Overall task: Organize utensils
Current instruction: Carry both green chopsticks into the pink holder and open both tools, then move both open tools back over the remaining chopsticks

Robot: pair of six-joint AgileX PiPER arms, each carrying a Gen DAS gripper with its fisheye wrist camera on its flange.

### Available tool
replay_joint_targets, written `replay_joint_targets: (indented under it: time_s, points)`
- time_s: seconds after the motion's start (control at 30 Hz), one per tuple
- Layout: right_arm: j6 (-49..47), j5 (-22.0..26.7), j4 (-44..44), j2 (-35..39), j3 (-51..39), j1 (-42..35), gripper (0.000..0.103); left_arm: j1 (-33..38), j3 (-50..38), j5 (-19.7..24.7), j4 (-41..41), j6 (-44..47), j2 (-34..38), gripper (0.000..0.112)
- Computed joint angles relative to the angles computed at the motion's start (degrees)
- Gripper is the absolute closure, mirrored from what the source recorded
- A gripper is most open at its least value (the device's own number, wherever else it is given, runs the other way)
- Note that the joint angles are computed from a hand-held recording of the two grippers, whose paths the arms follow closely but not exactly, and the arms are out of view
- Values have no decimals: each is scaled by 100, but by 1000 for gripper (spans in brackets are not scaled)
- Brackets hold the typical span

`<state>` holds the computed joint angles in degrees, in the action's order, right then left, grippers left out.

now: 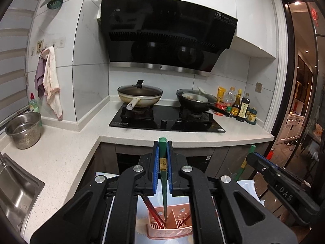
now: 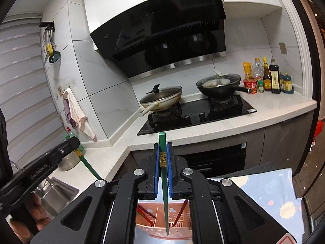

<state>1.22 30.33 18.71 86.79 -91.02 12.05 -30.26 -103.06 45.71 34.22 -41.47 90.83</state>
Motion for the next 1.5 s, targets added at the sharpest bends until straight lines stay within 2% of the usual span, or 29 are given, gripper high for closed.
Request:
replay_joint_targets:
  time_s: [0.33,0.8,0.87,0.9,0.93,0.97,1.03,1.5]
  points:
    - [9,-114,-4,107,-380,12,96,294,221,-295,-291,90,45,105]
    - [422,-82,-721,403,107,108,96,399,426,-360,-535,140,106,105]
    - [663,-227,-970,331,280,125,91,404,453,-343,-597,132,105,105]
    - [688,-256,-989,315,322,116,88,410,470,-343,-618,103,98,104]
    - [702,-274,-996,294,359,99,85,439,460,-326,-723,148,106,96]
    - [713,-305,-1000,259,416,83,83,462,439,-283,-783,144,119,83]
    - [741,-341,-1044,193,502,70,78,448,488,-265,-633,-32,101,75]
    - [953,-371,-1436,-523,1233,164,72,150,997,-44,-178,-412,-294,72]
